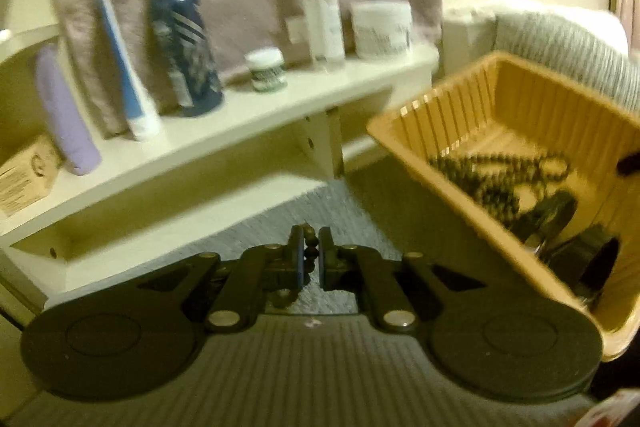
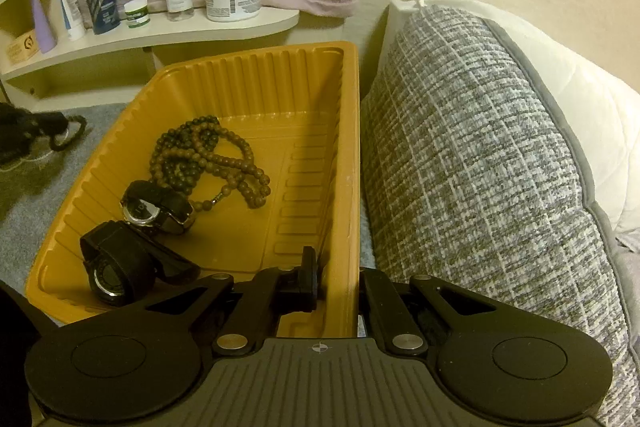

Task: Organize jewelry
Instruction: 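Carry the bracelet into the orange tray and open the left gripper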

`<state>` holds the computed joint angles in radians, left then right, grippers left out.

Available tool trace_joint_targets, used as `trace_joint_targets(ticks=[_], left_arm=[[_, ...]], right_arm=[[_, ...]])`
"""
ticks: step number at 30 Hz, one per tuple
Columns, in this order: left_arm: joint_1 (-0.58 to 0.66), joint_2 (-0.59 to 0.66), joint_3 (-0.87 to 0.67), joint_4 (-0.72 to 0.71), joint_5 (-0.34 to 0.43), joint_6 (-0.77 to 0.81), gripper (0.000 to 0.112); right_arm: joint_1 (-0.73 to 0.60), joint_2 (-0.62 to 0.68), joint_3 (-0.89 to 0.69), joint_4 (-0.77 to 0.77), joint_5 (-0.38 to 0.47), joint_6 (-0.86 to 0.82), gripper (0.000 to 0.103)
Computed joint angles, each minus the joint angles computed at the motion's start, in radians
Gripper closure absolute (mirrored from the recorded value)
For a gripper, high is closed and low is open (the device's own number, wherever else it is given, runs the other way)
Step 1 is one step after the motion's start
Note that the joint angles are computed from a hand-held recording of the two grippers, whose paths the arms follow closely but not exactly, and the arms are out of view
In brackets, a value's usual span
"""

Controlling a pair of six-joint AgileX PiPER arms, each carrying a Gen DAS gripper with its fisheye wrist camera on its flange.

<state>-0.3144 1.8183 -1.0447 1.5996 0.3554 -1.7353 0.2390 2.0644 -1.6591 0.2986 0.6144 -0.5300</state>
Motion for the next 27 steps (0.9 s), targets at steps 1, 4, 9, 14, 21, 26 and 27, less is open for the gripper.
trace_joint_targets(ticks=[1,4,9,14,21,26,27], left_arm=[[0.007,-0.020,0.011,0.006,-0.005,-0.010,0.106],[0.025,-0.076,0.035,0.001,-0.018,-0.010,0.106],[0.037,-0.148,0.053,-0.041,-0.026,0.020,0.106],[0.018,-0.181,0.042,-0.107,-0.023,0.077,0.106],[-0.032,-0.185,0.001,-0.133,-0.040,0.090,0.106],[-0.069,-0.151,-0.042,-0.116,-0.069,0.042,0.106],[-0.076,-0.143,-0.050,-0.112,-0.075,0.031,0.106]], right_arm=[[0.001,-0.001,0.000,-0.001,0.000,0.000,0.099],[0.002,-0.003,0.003,-0.005,-0.004,0.003,0.099],[0.002,-0.004,0.006,-0.003,-0.007,0.000,0.099],[0.001,-0.004,0.007,0.002,-0.008,-0.009,0.099],[0.000,-0.005,0.007,0.004,-0.008,-0.012,0.099],[0.000,-0.005,0.007,0.003,-0.007,-0.011,0.099],[0.000,-0.005,0.007,0.003,-0.007,-0.011,0.099]])
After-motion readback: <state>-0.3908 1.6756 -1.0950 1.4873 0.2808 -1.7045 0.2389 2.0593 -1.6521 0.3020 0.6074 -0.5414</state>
